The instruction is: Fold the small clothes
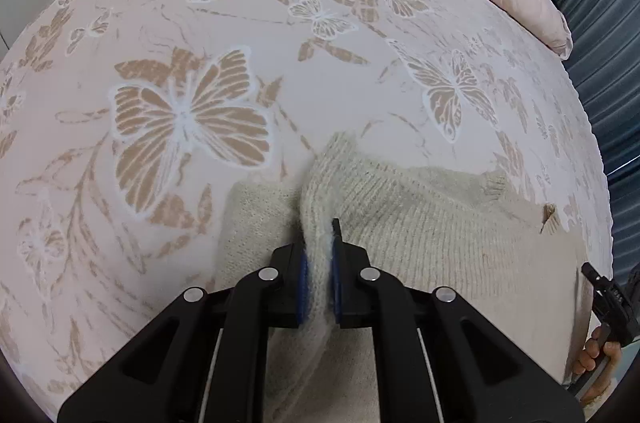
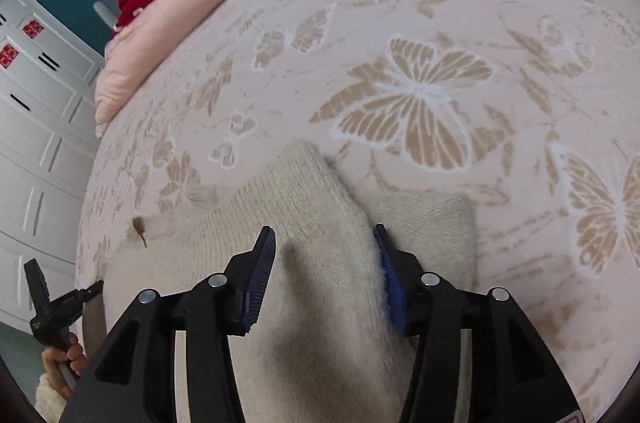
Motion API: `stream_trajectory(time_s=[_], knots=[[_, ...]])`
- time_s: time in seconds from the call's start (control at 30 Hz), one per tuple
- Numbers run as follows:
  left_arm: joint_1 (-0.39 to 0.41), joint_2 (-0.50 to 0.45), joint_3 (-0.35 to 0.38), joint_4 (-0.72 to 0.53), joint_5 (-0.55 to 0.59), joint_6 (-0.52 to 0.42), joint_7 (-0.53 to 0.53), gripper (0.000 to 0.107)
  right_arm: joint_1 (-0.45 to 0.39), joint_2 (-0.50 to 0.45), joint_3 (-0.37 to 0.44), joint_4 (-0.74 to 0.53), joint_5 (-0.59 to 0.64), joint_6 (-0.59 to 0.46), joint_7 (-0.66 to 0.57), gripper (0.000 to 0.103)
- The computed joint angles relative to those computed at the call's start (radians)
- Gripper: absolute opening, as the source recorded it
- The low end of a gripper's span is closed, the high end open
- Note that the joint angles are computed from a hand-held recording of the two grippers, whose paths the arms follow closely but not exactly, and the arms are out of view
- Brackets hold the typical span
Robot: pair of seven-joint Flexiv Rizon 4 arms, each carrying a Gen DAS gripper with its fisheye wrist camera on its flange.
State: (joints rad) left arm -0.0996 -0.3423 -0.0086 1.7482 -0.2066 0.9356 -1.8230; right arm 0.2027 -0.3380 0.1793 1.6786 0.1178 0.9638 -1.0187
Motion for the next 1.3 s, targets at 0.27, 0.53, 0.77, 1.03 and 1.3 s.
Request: stream_trajectory(time_s=[0.27,0.53,0.77,1.03,1.3], knots=[[0.012,-0.027,0.011,-0.033,0.037,-0.043,0.04,0.008,-0.013,0.065,-0.041,0.13,-0.042,0.171,0.109,0.006],[0.01,0.089,0.014,0.049,0.006,-0.006,0.008,0.032,0.035,0.195,-0.065,0.243,-0.323,0.195,0.289,0.02],[-0.087,0.366,-0.031,0.391,-0.212,0.192,0.055,0.047,0.179,0.324,0.08,0.353,-0.191,0.269,0.179,0.013],[-0.151,0.333,-0.06,0.431,-0.012,0.163,-0.111,0.044,0.333,0.216,0.08,0.351,-0.348,0.221,0.301,0.001],[-0.183,0.463,0.02,0.658,-0.492,0.272,0.132,0.034,0.114,0.563,0.041,0.725,-0.338,0.086,0.61,0.015]])
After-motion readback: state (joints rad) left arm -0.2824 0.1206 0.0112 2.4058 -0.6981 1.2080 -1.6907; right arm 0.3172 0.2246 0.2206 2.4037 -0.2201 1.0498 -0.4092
